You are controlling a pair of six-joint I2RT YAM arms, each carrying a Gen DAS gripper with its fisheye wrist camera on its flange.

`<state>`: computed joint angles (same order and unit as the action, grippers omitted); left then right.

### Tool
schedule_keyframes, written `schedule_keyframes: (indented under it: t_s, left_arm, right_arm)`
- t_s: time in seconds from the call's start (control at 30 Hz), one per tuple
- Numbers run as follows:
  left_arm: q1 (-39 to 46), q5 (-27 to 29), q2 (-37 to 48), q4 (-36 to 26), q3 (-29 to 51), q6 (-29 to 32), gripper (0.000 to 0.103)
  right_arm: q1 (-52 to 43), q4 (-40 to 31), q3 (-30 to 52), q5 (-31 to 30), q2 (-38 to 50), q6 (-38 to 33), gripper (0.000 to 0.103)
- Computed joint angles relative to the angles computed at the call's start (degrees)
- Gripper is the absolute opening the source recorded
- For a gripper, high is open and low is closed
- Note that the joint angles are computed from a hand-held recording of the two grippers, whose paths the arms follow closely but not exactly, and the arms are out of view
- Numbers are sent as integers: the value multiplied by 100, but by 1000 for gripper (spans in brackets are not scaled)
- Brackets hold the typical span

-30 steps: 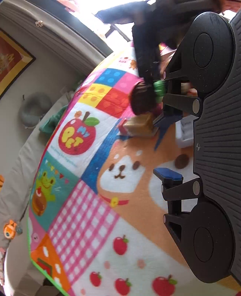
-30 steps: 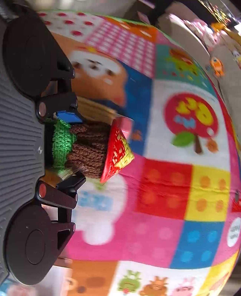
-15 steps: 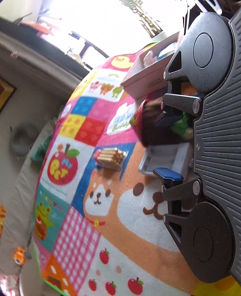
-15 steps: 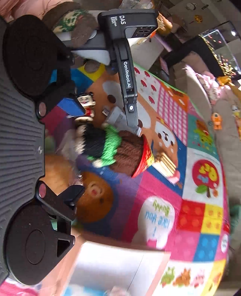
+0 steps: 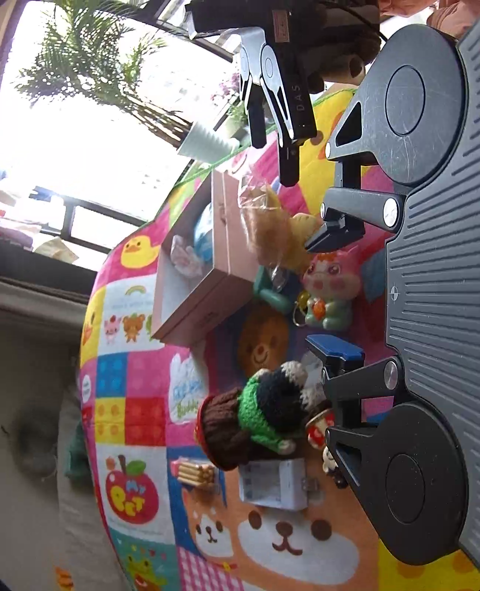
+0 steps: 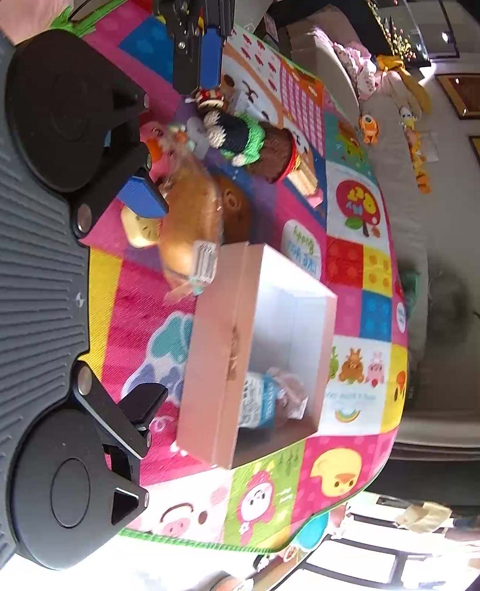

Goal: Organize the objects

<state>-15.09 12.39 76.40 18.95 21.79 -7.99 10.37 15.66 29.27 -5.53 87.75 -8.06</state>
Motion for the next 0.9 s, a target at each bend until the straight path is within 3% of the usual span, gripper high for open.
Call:
schedule_keyframes:
  t_s: [0.07,0.23,0.37,0.53,0.67,0.73,0.83,0.9]
  left_arm:
    - [-298,-373,165,-46,125,7,53]
    - [-973,-1463,680,181,382,-66,54]
    - [-1055,-1699,1053,-36,691,-161,57]
    - [-714,-1462,370,-416,304,394,57]
    - [-485,-2437,30,-891,126,646,53]
    - [33,-1991,-249,-1093,48,490,51]
    - [804,-400,-673,-1195,-34,98,51]
    - [806,173,-605,-971,8,-81,51]
  right_arm:
    - [-152,361,-235,216,68,2,96]
    - [-764,682,-583,-373,-50,175,96]
    - [-976,775,-632,-709,-185,348,97]
    - [-954,952,-622,-826,-310,514,100]
    - [-836,1035,-579,-789,-204,635,100]
    - [-773,1031,-565,-809,-164,653,100]
    - [-696,1074,-592,-824,-179,653,100]
    - [-655,1105,-608,-829,-220,672,100]
